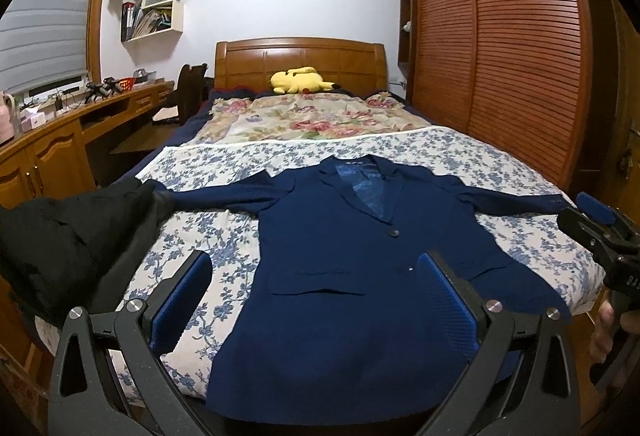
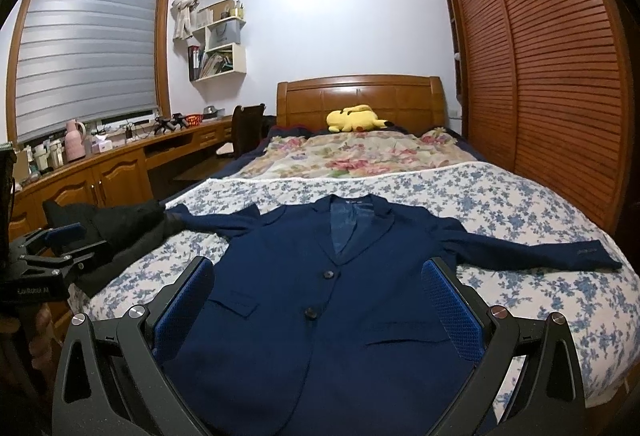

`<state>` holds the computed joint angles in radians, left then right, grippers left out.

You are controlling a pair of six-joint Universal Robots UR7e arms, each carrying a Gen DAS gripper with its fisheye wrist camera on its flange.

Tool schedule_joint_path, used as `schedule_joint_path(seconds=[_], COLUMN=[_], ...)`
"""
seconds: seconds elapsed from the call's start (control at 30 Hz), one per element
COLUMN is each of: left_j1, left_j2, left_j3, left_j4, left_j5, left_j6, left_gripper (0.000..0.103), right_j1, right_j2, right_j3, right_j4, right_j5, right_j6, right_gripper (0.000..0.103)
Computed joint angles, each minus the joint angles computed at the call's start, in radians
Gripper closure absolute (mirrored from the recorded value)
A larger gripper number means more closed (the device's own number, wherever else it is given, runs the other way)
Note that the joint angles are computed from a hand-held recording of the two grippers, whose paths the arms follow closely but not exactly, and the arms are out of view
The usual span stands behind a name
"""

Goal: Fold large clothes
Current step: 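Reach the left gripper to the jacket sleeve cuff and close on it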

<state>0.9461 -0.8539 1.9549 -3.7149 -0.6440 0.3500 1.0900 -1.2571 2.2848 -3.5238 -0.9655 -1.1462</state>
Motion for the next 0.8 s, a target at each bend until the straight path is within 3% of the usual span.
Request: schedule_joint_path(seconds=[0.1,0.47,0.8], left_j1=[0.023,0.114,0.194], left_j2=[0.005,0.014,0.044], left_j3=[-0.012,-0.083,-0.178], left_j4=[0.000,0.062,0.124], left_j5=[-0.006,-0.035,-0.044], left_j6=[0.009,0.025,0.084], left_gripper=[0.000,0.000,0.000], right_j1=[0.020,0.104,0.187], right_j2=[0.034,0.117,0.261], right_j3=[-0.014,-0.137,-0.317], right_j4=[-0.031,0.068,0.134], right_j5=[-0.030,-0.154,-0.238], right_j6=[-0.009,-0.003,-0.007], right_gripper=[0.000,0.000,0.000])
